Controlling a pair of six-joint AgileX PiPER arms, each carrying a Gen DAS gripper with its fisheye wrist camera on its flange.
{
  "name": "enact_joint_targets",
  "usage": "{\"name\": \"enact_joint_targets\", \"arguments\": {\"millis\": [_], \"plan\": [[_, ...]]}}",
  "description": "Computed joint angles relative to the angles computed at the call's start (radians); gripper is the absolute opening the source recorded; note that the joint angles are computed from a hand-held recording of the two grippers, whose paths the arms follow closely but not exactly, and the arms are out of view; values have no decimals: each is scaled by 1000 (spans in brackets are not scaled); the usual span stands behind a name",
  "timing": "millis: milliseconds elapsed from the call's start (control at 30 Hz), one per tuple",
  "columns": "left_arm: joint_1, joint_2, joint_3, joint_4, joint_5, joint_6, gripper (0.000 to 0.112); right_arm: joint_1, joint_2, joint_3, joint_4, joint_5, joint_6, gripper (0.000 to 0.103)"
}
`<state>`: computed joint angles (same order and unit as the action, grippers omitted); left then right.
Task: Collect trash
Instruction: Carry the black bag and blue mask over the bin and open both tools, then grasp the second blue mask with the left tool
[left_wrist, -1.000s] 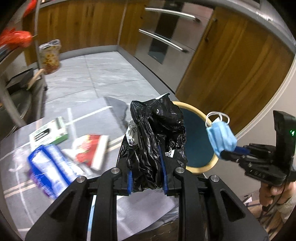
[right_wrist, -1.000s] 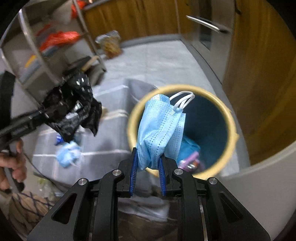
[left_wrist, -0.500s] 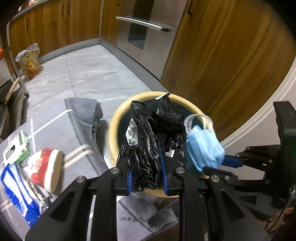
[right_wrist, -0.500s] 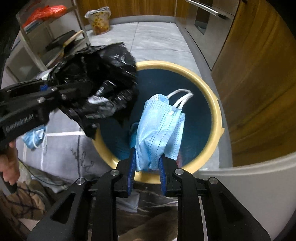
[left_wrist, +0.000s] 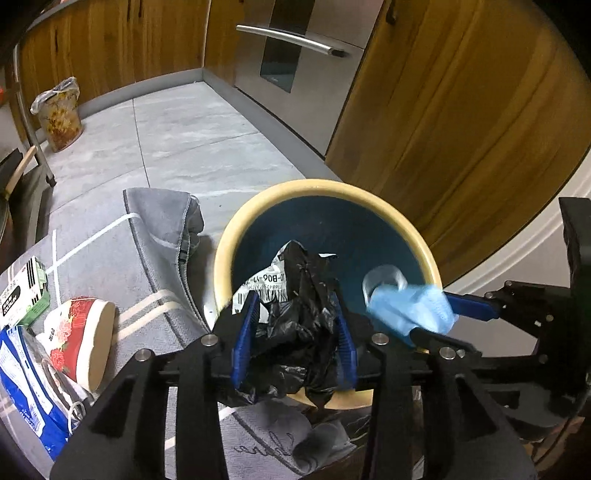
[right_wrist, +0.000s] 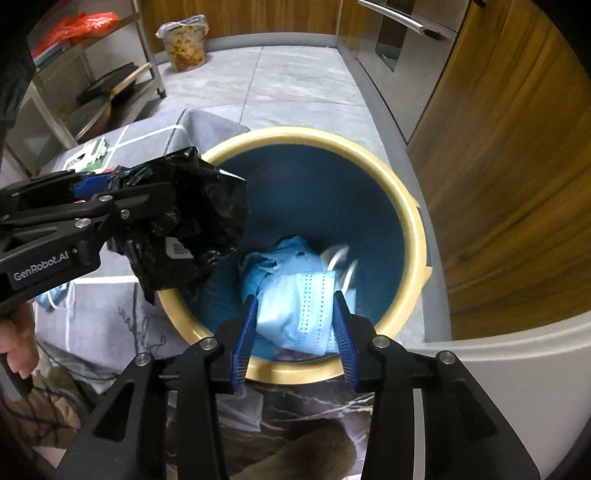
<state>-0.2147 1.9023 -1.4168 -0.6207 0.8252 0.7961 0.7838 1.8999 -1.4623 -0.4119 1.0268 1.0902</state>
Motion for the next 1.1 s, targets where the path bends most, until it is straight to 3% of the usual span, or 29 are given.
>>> {"name": "enact_joint_targets", "arguments": {"millis": [100, 300, 400, 500, 767, 1100], "plan": [[-3, 4, -4, -16, 1, 8, 41, 1, -5, -1, -5, 4, 2, 44], [3, 3, -8, -68, 5, 17, 57, 2, -23, 5, -22, -5, 20, 46], [10, 1, -17, -76, 0, 3, 67, 1, -30, 13, -26, -6, 24, 51], [20, -7, -24, -76, 1, -17, 75, 1, -36, 11, -31, -13, 30, 65], [77, -58, -10, -75, 23, -6, 81, -1, -50, -5, -43, -18, 55, 70], [190, -129, 21, -40, 51, 58, 87, 41, 1, -136, -55, -6, 29, 74]]}}
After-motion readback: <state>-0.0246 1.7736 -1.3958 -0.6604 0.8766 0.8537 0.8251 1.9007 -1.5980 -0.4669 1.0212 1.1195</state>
